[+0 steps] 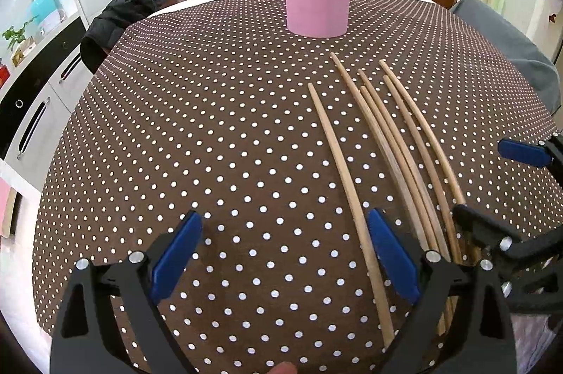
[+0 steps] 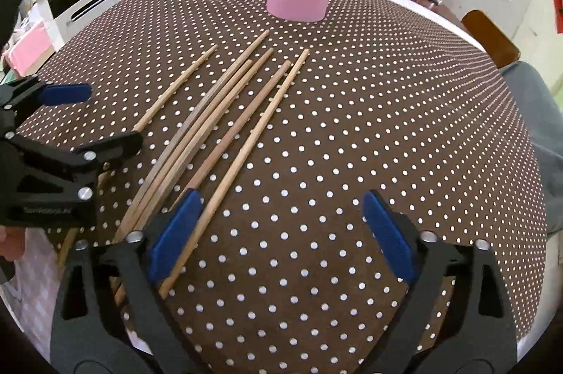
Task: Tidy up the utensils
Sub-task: 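Close the left tool on one chopstick while the right tool closes on another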
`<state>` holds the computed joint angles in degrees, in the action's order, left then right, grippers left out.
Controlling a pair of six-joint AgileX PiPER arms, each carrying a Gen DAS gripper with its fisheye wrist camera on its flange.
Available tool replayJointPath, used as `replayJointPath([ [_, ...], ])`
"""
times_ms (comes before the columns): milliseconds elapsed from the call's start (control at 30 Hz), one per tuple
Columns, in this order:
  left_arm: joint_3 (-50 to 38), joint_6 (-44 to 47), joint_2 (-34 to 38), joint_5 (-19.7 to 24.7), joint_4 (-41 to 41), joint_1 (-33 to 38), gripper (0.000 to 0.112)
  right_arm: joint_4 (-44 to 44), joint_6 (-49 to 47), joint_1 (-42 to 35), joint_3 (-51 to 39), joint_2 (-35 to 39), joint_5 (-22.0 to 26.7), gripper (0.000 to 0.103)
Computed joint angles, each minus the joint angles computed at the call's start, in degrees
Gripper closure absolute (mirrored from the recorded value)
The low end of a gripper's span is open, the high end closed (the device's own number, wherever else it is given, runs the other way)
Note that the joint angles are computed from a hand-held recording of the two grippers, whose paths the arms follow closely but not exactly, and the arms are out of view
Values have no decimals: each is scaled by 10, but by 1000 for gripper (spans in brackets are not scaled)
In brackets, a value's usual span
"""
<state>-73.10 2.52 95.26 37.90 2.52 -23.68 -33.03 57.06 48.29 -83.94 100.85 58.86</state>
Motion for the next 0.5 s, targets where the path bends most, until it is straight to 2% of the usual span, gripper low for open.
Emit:
replayJointPath([
  [33, -4, 0, 2, 2, 2, 0, 19, 0, -4, -2, -3, -2, 15, 28],
  [100, -13, 3, 9, 6, 5, 2, 19, 11, -15, -15, -5, -8, 24, 32],
  [200, -41, -5, 26, 19, 23, -3, 19, 51, -56, -54, -12, -9, -5, 32],
  [300, -78, -10, 50, 40, 40, -9, 19, 99, -117, -89, -55, 21, -19, 32],
  [433, -142, 22, 90, 82, 2, 3, 19, 127, -157, -118, -124, 67, -3, 33],
  [500, -171, 51, 109, 103, -30, 15, 21, 141, -174, -129, -156, 83, 8, 39],
])
